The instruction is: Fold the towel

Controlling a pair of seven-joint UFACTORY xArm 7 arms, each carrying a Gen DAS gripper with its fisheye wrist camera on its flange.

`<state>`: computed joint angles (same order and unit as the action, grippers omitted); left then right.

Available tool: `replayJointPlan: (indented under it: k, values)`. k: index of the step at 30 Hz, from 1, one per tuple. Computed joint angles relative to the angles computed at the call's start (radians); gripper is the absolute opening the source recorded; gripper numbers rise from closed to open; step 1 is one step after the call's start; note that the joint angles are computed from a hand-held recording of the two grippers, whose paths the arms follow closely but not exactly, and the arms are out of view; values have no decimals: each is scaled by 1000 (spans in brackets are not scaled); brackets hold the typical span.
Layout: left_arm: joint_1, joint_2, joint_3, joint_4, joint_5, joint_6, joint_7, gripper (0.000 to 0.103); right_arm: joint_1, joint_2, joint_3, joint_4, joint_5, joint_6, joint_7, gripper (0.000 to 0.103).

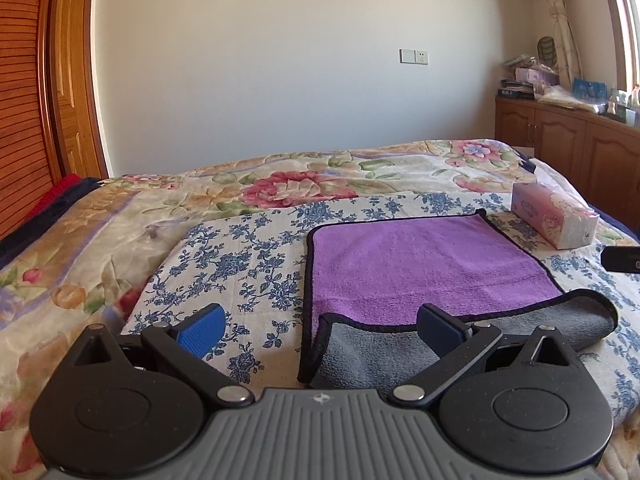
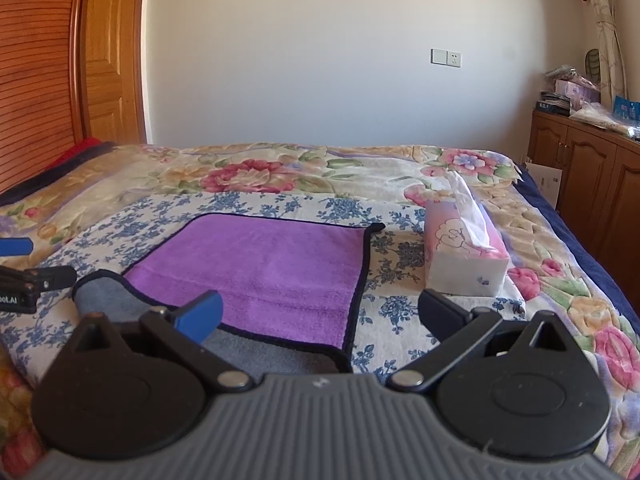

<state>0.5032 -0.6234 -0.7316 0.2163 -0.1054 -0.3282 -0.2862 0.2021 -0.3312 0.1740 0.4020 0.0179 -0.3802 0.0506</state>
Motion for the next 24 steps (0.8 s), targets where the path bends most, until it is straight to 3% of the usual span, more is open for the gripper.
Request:
replayJointPlan:
  k: [14, 19, 24]
  values:
    - [19, 187, 9, 78, -87, -34, 165, 93, 14, 54, -22, 40, -32, 31, -11, 103]
    - [-40, 249, 75, 103, -118, -27, 214, 88, 22, 73, -32, 54, -46, 47, -14, 103]
    - [-118, 289, 154, 121, -145, -8, 255, 69, 38, 84, -48, 63, -63, 64, -9, 103]
